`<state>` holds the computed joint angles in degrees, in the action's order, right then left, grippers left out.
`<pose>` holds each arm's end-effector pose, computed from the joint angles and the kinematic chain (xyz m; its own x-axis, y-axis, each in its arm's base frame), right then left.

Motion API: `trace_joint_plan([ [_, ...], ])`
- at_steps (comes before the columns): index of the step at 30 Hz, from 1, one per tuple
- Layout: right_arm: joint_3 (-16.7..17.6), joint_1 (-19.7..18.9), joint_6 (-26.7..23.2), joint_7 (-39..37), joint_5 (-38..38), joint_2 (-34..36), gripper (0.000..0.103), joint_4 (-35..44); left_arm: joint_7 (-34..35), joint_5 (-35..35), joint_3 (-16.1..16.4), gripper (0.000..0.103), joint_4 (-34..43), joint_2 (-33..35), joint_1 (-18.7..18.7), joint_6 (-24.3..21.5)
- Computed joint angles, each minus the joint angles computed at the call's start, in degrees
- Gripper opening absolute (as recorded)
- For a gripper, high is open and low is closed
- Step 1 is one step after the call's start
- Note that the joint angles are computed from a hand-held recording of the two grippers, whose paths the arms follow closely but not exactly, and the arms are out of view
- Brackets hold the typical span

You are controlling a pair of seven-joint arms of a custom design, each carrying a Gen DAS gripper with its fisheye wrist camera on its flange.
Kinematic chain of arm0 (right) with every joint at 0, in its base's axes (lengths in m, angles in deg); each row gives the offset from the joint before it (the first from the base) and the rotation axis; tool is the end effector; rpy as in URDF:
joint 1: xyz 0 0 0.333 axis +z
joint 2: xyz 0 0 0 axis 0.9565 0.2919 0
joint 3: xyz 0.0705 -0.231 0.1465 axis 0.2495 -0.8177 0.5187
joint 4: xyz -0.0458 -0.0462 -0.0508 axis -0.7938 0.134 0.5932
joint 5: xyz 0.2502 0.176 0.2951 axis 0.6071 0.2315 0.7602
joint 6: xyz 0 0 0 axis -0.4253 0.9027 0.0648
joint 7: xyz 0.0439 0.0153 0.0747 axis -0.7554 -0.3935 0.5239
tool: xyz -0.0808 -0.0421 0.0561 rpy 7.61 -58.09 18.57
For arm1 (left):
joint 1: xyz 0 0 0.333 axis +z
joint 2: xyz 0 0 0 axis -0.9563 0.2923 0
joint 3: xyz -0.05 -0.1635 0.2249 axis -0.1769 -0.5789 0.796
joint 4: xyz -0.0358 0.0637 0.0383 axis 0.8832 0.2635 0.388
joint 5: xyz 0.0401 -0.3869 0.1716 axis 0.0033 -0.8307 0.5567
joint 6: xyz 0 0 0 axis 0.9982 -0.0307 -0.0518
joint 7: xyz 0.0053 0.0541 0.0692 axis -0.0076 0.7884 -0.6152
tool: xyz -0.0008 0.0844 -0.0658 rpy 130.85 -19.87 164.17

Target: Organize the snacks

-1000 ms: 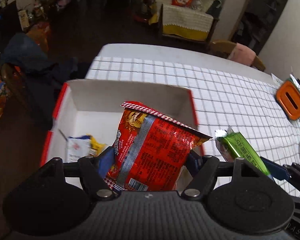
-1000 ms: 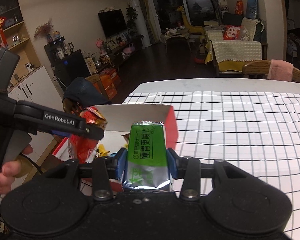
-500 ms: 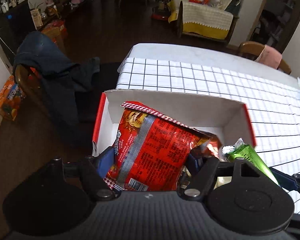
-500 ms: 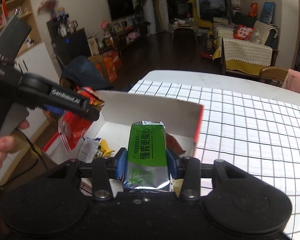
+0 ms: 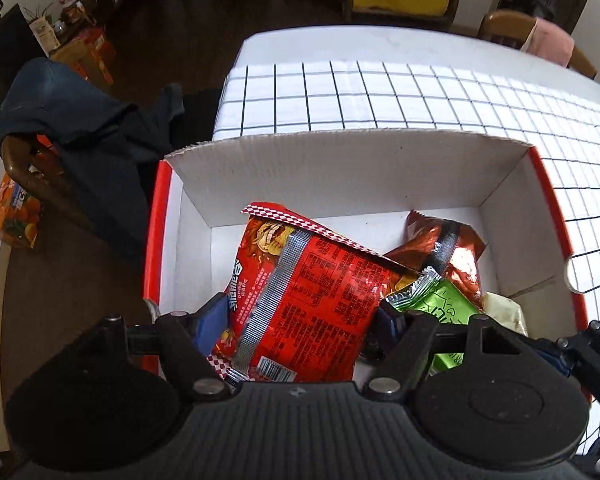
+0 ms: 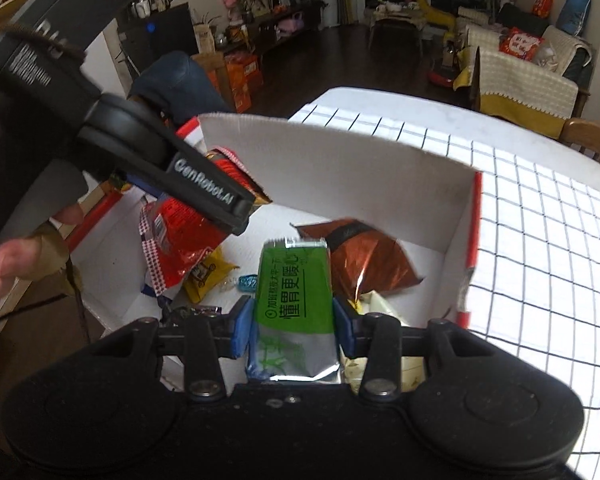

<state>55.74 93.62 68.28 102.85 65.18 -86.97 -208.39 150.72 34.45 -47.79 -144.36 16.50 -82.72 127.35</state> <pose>0.4161 0.2685 0.5141 0.3285 -0.9371 -0.1179 -0.7715 -0.1942 -0.6059 0.4989 -0.1633 0.5597 -0.1866 -0.9811 -0.0512 -0.9042 0.1919 -0.3816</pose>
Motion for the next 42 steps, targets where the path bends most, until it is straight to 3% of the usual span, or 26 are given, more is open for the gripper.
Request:
trace_joint_plan([
  [6, -0.21, 0.31, -1.42, 0.19, 0.36, 1.72, 0.041, 1.01, -0.84, 1.65, -0.97, 0.074, 5.04, 4.82, 0.45, -5.36],
  [15, -0.98, 0.55, -1.01, 0.2, 1.77, 1.98, 0.044, 1.54, -0.27, 0.65, -0.88, 0.072, 6.13, 5.62, 0.45, -6.86],
  [18, -1.17, 0.52, -1.16, 0.22, 2.18, 1.14, 0.05, 1.38, 0.16, -0.16, -0.67, 0.072, 4.9, 3.94, 0.29, -6.28],
  [23, -0.92, 0.21, -0.32, 0.83, 2.32, -0.49, 0.057, 0.58, 0.56, -1.74, 0.01, 0.073, 1.73, -0.01, -0.07, -4.48],
  [27, -0.35, -0.08, -0.04, 1.49, 2.06, -2.44, 0.067, -0.31, 0.7, -3.23, 0.81, 0.078, -1.74, -4.11, -0.47, -1.34],
  [31, -0.35, -0.02, -0.08, 1.89, 2.38, -4.52, 0.07, -1.05, 1.12, -3.78, 1.39, 0.08, -5.52, -8.41, -1.02, 2.36],
  [42, 2.86, -3.33, 1.81, 8.85, 0.09, -11.7, 0.1, -4.42, 0.46, -4.09, 2.97, 0.083, -14.6, -20.0, -2.87, 10.37],
])
